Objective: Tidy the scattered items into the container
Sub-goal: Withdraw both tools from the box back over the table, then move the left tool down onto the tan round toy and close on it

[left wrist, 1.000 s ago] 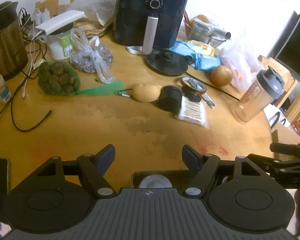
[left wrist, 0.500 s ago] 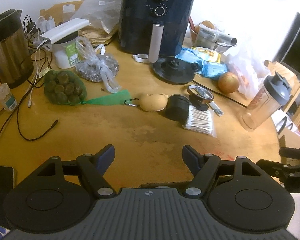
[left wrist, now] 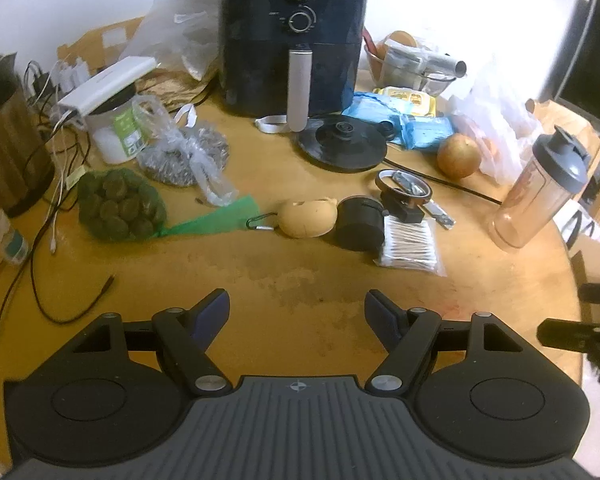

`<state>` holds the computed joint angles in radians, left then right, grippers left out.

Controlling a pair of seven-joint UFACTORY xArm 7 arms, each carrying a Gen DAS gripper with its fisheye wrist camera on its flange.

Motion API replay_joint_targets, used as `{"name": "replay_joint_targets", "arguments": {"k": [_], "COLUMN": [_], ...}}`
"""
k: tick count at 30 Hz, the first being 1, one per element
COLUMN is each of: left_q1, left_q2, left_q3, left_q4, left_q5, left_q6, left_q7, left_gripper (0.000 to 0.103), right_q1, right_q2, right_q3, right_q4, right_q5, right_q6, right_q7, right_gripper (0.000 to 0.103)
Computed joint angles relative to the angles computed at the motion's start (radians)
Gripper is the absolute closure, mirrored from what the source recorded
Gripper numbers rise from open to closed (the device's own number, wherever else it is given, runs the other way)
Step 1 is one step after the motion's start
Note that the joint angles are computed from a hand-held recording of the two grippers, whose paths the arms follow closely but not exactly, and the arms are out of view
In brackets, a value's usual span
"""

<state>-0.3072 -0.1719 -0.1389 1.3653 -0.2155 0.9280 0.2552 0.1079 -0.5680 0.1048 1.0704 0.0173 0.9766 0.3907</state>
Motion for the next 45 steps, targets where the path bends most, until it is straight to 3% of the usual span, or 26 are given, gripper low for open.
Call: {"name": "replay_joint_targets", "arguments": {"k": [20, 45], "left_q1": [-0.025, -0.111], "left_q2": [0.177, 0.34], "left_q3": [-0.029, -0.024], "left_q4": [0.069, -0.024], "left_q5": [0.12, 0.536], "left_q6": [-0.115, -0.526], "left_q7": [0.164, 0.384], "left_gripper": [0.029, 0.029], "right_q1": [-0.036, -0.088], "right_q2": [0.018, 0.006], "right_q3": [-0.01, -0.001], "right_q4": [0.008, 0.009], "right_q5": [-0.027, -0.101], "right_q6": [0.021, 0.075], "right_q7": [0.036, 0.141], "right_gripper": [0.0, 0.0]}}
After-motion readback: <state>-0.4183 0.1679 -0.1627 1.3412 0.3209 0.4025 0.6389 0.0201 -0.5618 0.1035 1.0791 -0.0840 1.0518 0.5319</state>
